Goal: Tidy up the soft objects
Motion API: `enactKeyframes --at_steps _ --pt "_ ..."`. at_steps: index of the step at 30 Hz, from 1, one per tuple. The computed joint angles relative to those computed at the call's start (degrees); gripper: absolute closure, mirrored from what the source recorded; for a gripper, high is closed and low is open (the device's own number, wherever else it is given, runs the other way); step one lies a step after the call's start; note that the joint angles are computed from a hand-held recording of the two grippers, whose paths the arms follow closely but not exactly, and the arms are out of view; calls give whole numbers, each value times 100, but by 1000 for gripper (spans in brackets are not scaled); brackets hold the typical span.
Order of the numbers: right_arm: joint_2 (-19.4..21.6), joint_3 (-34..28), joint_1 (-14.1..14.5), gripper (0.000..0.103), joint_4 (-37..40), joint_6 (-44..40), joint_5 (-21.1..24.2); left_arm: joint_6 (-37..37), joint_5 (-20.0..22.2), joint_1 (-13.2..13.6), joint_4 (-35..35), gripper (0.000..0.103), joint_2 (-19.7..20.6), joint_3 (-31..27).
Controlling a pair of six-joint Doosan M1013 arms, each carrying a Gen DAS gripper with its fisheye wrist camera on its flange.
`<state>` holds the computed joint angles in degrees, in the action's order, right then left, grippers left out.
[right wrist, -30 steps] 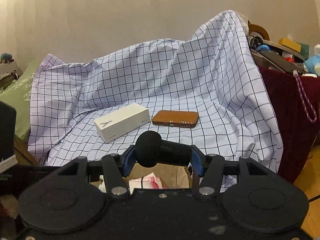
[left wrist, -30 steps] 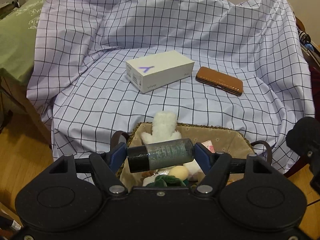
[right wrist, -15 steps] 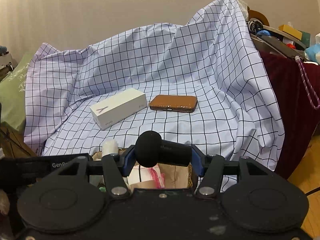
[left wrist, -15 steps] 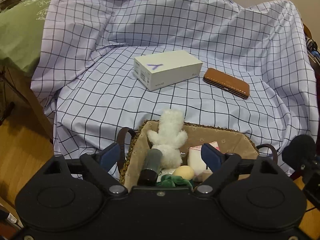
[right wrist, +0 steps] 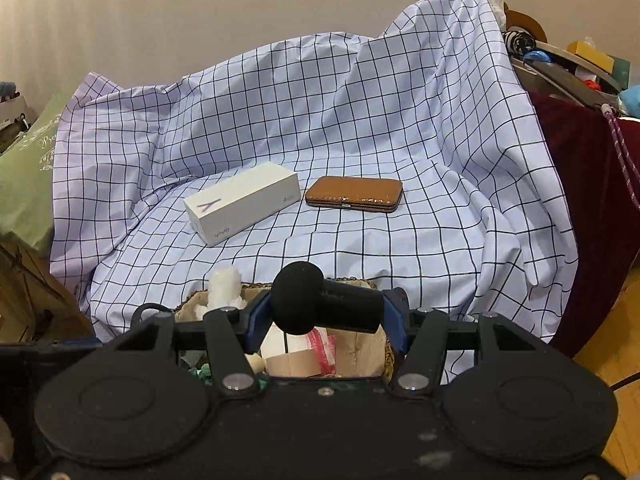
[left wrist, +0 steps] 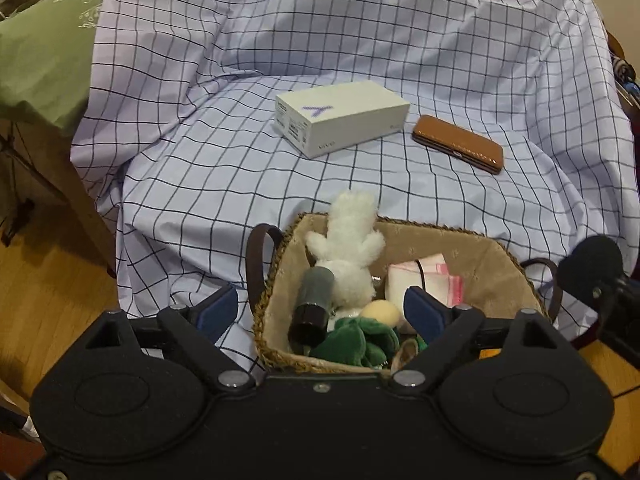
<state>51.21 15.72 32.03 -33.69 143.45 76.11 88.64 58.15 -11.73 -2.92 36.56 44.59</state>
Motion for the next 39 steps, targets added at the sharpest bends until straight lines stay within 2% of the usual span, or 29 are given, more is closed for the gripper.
enactKeyframes --at_steps 21,30,39 --pt "87 -162 -38 43 223 -195 58 93 106 -2 29 16 -5 -10" --pt "125 -256 -78 31 263 -443 266 115 85 -22 123 14 -37 29" --pt "92 -172 -69 27 152 -716 453 152 101 -25 174 14 -61 59"
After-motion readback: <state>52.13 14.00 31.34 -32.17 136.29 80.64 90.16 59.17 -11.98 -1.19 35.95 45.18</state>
